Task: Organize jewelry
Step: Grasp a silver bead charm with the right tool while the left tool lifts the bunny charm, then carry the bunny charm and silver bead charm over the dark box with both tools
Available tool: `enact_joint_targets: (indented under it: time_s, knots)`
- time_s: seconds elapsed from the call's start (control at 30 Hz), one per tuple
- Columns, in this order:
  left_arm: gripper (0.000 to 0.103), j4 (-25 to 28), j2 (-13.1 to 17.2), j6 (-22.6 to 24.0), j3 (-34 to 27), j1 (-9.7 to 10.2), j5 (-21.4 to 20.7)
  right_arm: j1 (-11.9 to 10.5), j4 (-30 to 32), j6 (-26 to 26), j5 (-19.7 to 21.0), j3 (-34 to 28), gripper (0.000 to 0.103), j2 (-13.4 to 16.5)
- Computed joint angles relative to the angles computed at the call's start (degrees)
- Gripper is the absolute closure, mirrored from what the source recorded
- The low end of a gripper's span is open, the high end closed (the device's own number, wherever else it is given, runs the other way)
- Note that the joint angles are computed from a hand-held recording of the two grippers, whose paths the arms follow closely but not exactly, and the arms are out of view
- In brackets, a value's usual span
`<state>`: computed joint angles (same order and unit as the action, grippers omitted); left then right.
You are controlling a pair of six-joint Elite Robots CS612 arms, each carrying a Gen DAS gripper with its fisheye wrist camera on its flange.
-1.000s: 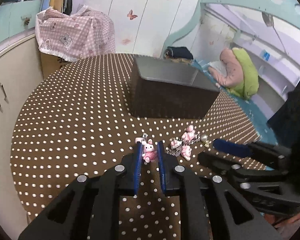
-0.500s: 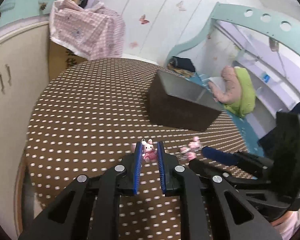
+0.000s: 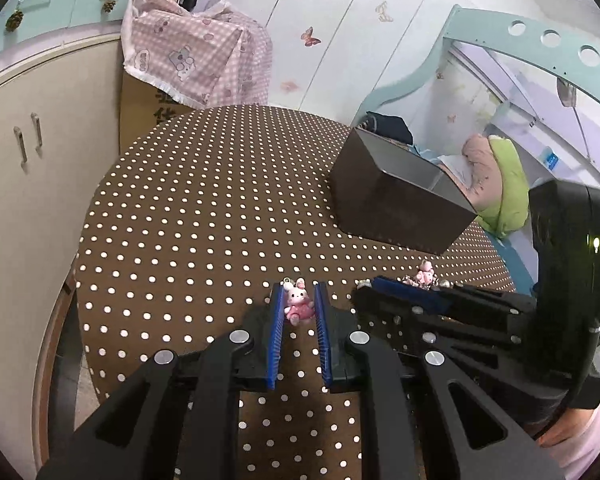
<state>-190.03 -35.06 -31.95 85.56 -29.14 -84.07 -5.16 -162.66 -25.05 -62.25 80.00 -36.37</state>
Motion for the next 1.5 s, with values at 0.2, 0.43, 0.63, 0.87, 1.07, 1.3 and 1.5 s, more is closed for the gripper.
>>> enact_joint_targets:
  time_s: [0.2, 0.43, 0.63, 0.87, 1.07, 1.3, 1.5]
  knots:
    - [0.089, -0.37, 0.01, 0.86, -0.11, 0.00, -0.66, 0.32, -1.28, 1.53, -1.25, 0.97, 0.092, -0.44]
    - [0.089, -0.92, -0.05, 3.16, -0.56, -0.44, 0.53, -0.37, -2.97, 4.04, -0.83, 2.11, 0.092, -0.94]
    - [0.089, -1.35, -0.42, 4.64, -1.07, -0.90, 2.19, -1.20, -5.08, 5.57, -0.18, 2.90, 0.092, -1.60]
    - [0.089, -0.97, -0.26, 6.99, -2.79, -1.66, 3.63, -2.62, -7.22, 7.50, 0.96, 3.08, 0.092, -1.98]
    - [0.089, -1.38, -0.04, 9.46, -4.50, -2.40, 3.73, -3.67, -8.94, 10.44, 1.12, 2.84, 0.092, -2.11]
    - [0.089, -1.73, 0.50, 13.39, -7.96, -2.87, 3.60, -4.58, -12.35, 12.99, 0.64, 2.10, 0.092, -2.26]
    - [0.089, 0.37, 1.62, 15.79, -11.95, -3.07, 3.95, -4.96, -14.49, 15.04, -0.35, -0.01, 0.092, -1.62]
